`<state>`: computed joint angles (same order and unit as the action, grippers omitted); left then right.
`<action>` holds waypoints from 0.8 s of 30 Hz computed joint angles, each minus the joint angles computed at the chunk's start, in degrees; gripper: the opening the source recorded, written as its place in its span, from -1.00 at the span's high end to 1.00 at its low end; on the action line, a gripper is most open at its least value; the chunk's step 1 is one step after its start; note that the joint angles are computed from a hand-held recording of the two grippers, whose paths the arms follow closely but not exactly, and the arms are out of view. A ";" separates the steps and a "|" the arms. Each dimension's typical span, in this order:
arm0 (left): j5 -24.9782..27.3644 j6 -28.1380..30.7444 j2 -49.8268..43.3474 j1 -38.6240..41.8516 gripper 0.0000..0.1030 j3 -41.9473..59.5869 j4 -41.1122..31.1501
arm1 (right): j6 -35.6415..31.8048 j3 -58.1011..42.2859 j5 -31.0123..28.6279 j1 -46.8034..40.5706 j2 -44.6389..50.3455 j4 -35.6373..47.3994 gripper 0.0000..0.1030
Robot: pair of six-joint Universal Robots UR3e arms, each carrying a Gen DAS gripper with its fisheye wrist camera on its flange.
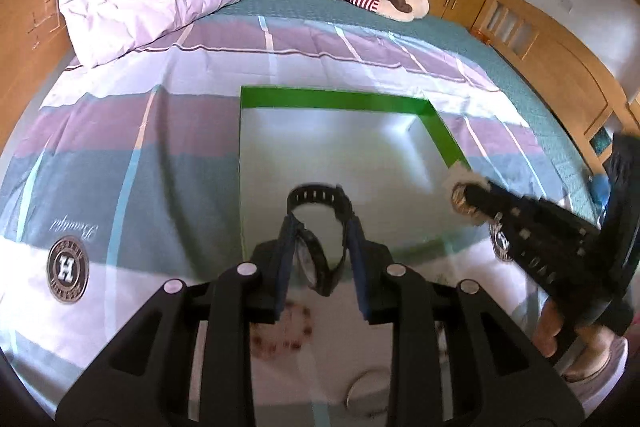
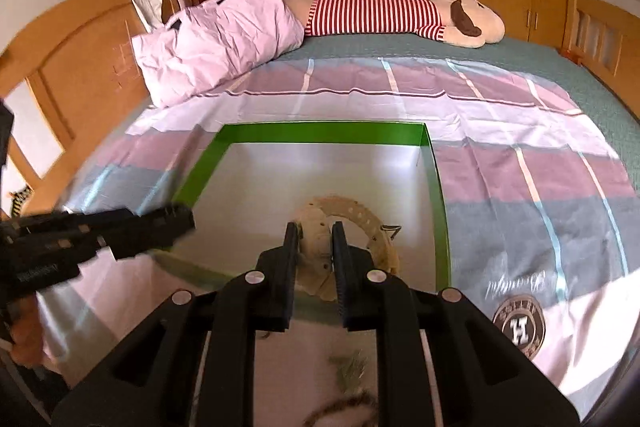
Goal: Organize jewelry
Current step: 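Carry both items into the green box and open both grippers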
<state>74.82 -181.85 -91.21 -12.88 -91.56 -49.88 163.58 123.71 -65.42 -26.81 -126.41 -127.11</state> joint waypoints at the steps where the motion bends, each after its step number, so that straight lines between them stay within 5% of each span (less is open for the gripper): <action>1: -0.56 -0.38 -1.57 0.16 0.48 1.11 -0.05 | 0.22 -0.31 -0.15 -0.28 1.48 -0.11 0.67; 8: -0.35 -1.85 -10.78 -1.25 0.34 7.46 -1.42 | 2.33 0.75 -1.64 -0.77 6.10 -3.90 0.62; 11: -0.09 -2.63 -10.62 -1.19 -0.01 6.58 -0.51 | 1.52 1.04 1.40 -3.76 2.76 -1.28 0.20; 19: -0.17 0.17 0.15 0.77 -0.25 -1.81 -3.06 | -12.99 -3.42 9.91 -17.77 -10.71 28.56 0.20; 21: 2.34 0.81 2.42 0.09 -0.32 -3.15 -5.47 | -17.17 -4.90 8.80 -19.81 -12.16 36.25 0.20; 24: 7.72 1.71 4.03 -2.26 -0.40 -4.42 -7.43 | -14.62 -4.39 0.58 -14.49 -10.28 34.99 0.20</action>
<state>82.54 -180.14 -87.18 -15.14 -95.98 -57.31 148.97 119.32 -64.84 -41.30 -136.69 -92.12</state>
